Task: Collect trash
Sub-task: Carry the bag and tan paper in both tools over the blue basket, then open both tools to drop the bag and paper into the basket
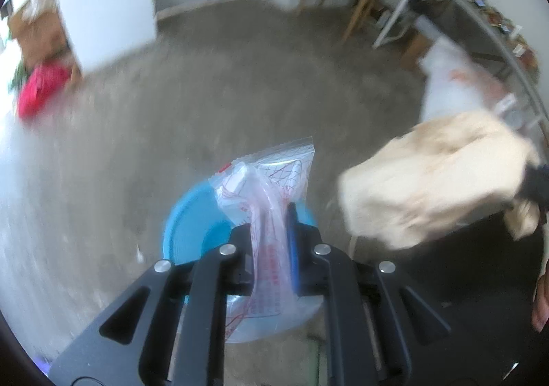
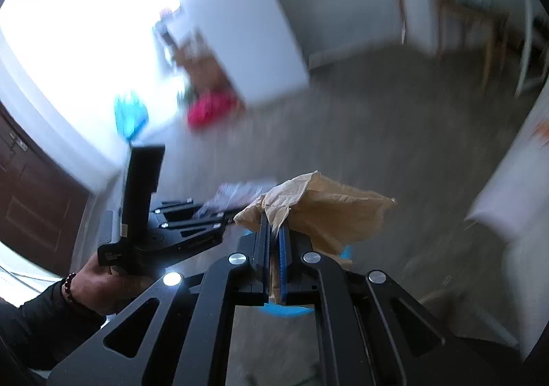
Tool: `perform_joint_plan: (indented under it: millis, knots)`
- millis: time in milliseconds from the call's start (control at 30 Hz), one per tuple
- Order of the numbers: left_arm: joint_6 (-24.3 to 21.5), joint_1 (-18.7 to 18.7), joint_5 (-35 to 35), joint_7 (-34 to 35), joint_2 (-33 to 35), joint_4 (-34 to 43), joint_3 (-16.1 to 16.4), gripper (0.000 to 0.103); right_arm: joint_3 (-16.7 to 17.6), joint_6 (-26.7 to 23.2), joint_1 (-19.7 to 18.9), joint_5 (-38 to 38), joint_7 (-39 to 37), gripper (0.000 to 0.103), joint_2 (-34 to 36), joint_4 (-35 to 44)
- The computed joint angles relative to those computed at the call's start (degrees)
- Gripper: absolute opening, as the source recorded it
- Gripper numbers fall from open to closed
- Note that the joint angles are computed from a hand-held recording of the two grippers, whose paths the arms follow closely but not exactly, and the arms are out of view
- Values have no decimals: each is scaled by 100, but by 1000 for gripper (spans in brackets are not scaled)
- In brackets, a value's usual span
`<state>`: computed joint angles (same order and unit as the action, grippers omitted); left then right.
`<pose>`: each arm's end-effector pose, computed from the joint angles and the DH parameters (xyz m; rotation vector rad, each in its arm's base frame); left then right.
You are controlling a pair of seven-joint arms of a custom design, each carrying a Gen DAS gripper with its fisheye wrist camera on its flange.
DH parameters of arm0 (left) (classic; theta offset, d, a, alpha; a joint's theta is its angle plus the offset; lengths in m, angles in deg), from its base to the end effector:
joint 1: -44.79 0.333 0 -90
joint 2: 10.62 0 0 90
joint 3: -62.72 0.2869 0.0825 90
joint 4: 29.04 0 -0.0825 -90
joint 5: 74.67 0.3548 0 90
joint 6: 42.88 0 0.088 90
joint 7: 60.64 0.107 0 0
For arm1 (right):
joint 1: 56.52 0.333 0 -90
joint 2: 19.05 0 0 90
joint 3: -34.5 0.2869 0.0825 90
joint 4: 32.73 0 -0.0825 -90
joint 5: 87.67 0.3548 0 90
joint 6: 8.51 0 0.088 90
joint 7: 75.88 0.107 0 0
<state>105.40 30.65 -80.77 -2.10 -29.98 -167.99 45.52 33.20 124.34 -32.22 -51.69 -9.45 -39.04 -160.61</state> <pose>0.3930 -0.2440 0.4689 -2.1380 1.9926 -0.7006 0.4273 0.1922 0.5439 -2.0968 1.2739 0.1164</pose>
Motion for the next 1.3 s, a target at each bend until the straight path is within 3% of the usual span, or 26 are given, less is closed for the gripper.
perform_joint_plan:
  millis: [233,533,600,700,733,767,800,833,900,1033,1100,1300]
  knots:
    - [406,-87,-707,326,492,-637,278,11,571,-384,73,-313,719,4,1630,447]
    - [686,-79,-561,274,1735,-385,257,12,1047,-340,37,-1468,1636,5,2980,1207]
    - [588,-107,-314,228,1974,-227,262,16,1138,-251,14,-1511,1681,5,3115,1247]
    - [688,-190,298,-127,2106,-229,287,34,1170,-267,4,-1819,1818,8,3167,1204]
    - [716,-217,409,-186,2104,-256,291,47,1186,-240,9,-1870,1888,8,3221,1219]
    - [769,-242,574,-348,2118,-278,301,59,1206,-230,-5,-1865,1909,13,3291,1261]
    - [833,-257,607,-408,2114,-312,305,64,1226,-230,-22,-1852,1928,19,3320,1267]
    - [832,-270,652,-472,2118,-314,308,70,1239,-251,-45,-1835,1931,33,3378,1326]
    - [758,-289,847,-750,2089,-360,328,75,1226,-313,-12,-2067,2104,49,3401,1385]
    - [812,-219,519,-738,1827,-644,338,80,1234,-50,-124,-1918,2264,96,3309,1265]
    - [771,-189,507,-755,1660,-764,311,80,1266,109,-194,-1656,2165,97,3230,1188]
    - [585,-148,381,-627,1370,-915,222,80,1209,126,-72,-2252,2351,97,3071,1044]
